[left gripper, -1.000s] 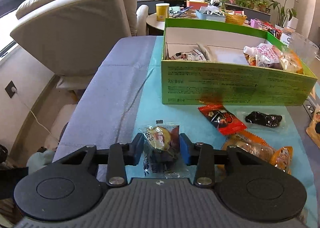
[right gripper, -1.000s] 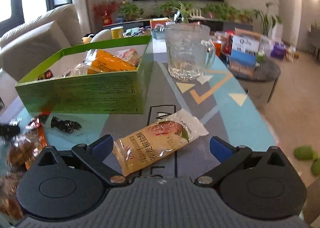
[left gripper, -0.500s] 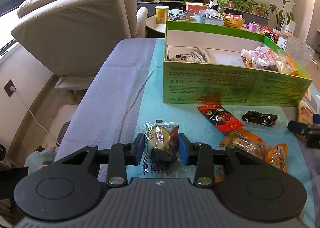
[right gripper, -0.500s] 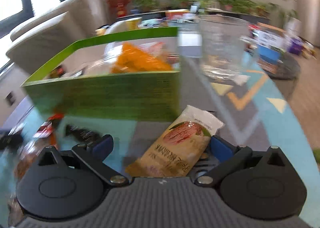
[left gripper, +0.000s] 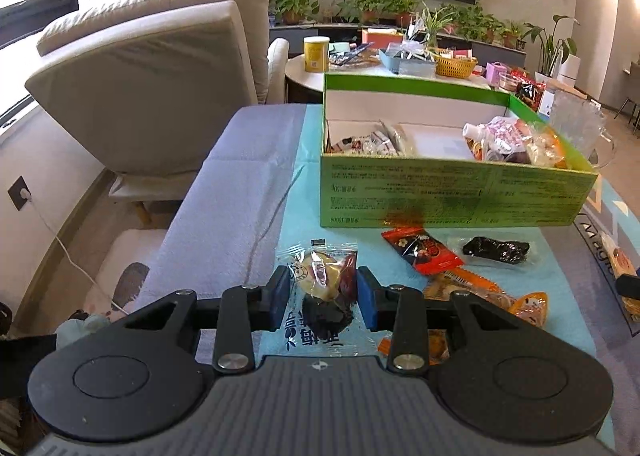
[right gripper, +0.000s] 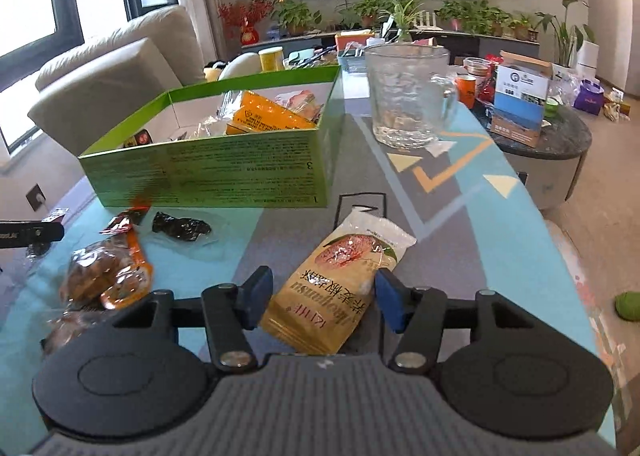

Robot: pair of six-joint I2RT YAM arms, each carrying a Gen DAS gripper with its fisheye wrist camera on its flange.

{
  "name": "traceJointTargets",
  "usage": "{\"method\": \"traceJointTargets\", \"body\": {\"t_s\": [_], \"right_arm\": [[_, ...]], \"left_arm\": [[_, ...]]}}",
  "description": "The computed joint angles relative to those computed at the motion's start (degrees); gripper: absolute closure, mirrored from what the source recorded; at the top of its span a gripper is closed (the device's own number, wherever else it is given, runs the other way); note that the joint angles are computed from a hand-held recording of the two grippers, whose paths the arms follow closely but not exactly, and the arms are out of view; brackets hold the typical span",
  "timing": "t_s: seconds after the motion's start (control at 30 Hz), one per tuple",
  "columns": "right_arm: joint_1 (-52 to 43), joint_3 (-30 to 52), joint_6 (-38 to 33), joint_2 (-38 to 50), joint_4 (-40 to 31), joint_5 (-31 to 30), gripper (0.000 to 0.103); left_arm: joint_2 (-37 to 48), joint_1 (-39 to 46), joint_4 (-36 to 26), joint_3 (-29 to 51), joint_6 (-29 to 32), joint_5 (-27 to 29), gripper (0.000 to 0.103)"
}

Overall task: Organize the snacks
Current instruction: 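Grasp the clear pastry packet with the left tool while the right tool grasps the tan bread packet, then carry both packets over the green box and open both tools inside it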

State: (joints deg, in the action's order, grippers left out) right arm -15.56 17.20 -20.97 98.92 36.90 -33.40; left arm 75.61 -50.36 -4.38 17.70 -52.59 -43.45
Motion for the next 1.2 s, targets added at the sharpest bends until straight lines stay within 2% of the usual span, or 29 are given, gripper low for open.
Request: {"method": "traceJointTargets", "body": {"t_s": [0.07,0.17,0.3,0.33,0.37,0.4,0.43,0.53,0.6,0.7,0.8,0.83,0.9,0.93,1.07,1.2], "right_arm": [[-1.16,-0.91,-0.33,-1.91,-0.82,-1.46,0.050],[-1.64,-0.73,-0.95,-4.05,-3.46,-2.88,0.065],[-1.19,0.13,-0.25,-4.05,-4.76,-1.63,0.065],[-1.39,0.19,0.78,-3.30,-3.99,-1.32,0.064],[-1.21,0.55,2.52,-2.71,-3.89,-0.49,0.057],[-1.03,0.60,4.03,-2.44,-3.60,0.25,0.045],[-0.61,0.32,6.10,-2.15,-2.52,1.56,0.040],[2.59,-1.34,10.29,-1.52,3.17,6.14,0.040],[6.49,-2.09,11.30,-0.24,7.41,11.39,0.040],[11.44,-0.85,12.44,1.62,7.88,19.03,0.040],[16.67,1.58,14.03,2.38,3.22,30.73,0.040],[16.71,2.51,14.17,2.84,1.35,30.97,0.040],[13.80,3.08,15.63,3.60,0.62,25.09,0.039],[13.53,2.99,15.79,3.75,0.97,24.83,0.039],[14.81,2.98,14.92,4.22,1.19,27.21,0.039],[15.24,4.30,15.80,3.04,-2.50,28.37,0.039]], "left_arm": [[-1.08,-0.90,-1.43,0.35,-0.49,-0.83,0.070],[-2.01,-2.24,-3.29,0.99,-1.51,-2.28,0.070],[-1.85,-3.96,-5.09,2.15,-2.35,-3.55,0.070],[-1.67,-4.25,-5.47,2.44,-2.50,-3.80,0.070],[-1.41,-4.36,-5.73,2.71,-2.58,-3.87,0.070],[-1.07,-4.44,-5.86,2.92,-2.73,-3.86,0.070],[-0.94,-4.50,-5.93,2.95,-2.81,-3.79,0.070],[0.04,-4.30,-6.25,3.71,-2.74,-3.42,0.070],[0.24,-4.76,-6.82,3.98,-3.15,-3.57,0.070],[0.00,-4.90,-7.31,4.10,-3.25,-3.86,0.070],[-0.27,-4.37,-7.31,3.92,-3.03,-3.52,0.070],[-0.28,-4.22,-7.33,3.87,-3.09,-3.37,0.070],[-0.21,-3.92,-7.25,3.75,-3.35,-3.03,0.070],[-0.20,-3.77,-7.12,3.67,-3.47,-2.78,0.070],[-0.43,-3.62,-6.45,3.16,-3.48,-2.29,0.070],[-0.89,-3.62,-6.13,2.69,-3.37,-2.25,0.070]]}}
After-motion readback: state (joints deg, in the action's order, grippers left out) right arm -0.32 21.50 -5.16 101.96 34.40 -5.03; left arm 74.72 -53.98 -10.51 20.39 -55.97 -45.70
